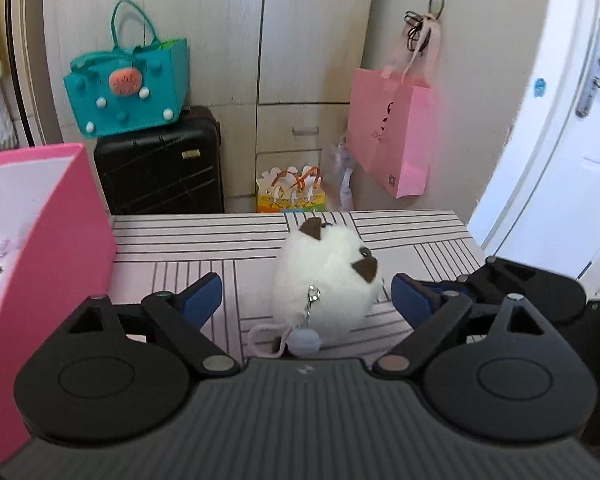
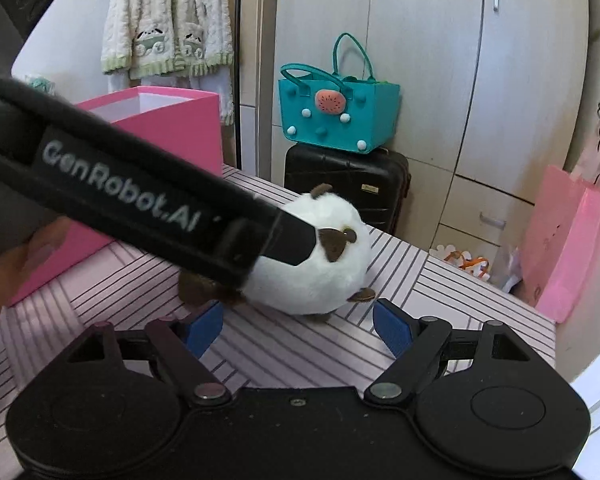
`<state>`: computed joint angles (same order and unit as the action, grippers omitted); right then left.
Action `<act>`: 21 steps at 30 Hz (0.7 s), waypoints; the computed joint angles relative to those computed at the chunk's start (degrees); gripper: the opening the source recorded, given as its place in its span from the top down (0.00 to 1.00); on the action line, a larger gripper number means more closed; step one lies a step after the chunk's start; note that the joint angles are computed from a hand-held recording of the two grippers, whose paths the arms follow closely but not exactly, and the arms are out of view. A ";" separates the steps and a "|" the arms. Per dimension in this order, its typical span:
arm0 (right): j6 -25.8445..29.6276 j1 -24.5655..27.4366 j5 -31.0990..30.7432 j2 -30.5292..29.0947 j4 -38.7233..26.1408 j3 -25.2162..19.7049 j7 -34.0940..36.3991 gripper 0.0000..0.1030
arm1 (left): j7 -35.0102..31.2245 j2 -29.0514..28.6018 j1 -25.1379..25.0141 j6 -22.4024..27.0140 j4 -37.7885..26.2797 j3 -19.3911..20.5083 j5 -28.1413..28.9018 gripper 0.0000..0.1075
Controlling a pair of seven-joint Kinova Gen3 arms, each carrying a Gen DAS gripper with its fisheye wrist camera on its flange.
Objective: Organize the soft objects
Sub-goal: 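Move both open tools toward the white cat plush on the table, then close the left tool on the white cat plush's body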
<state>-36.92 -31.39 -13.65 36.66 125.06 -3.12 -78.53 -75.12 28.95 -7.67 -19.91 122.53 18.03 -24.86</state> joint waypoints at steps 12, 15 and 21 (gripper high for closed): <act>-1.41 3.93 4.99 3.32 -3.68 -1.88 -4.24 0.17 | -1.61 6.71 -5.70 5.71 -5.28 8.11 -1.61 0.46; -2.10 3.34 4.53 3.75 -3.90 -1.33 -4.07 0.18 | -2.55 6.48 -5.45 4.78 -4.70 7.73 -1.24 0.49; -6.22 1.71 2.82 4.56 -2.35 -0.83 -2.63 0.18 | -2.86 6.49 -6.16 4.01 -4.15 8.18 -1.67 0.51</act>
<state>-43.14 -29.68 -10.83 41.22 122.71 -3.96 -81.16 -77.98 35.44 -13.83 -15.90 118.37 26.22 -26.53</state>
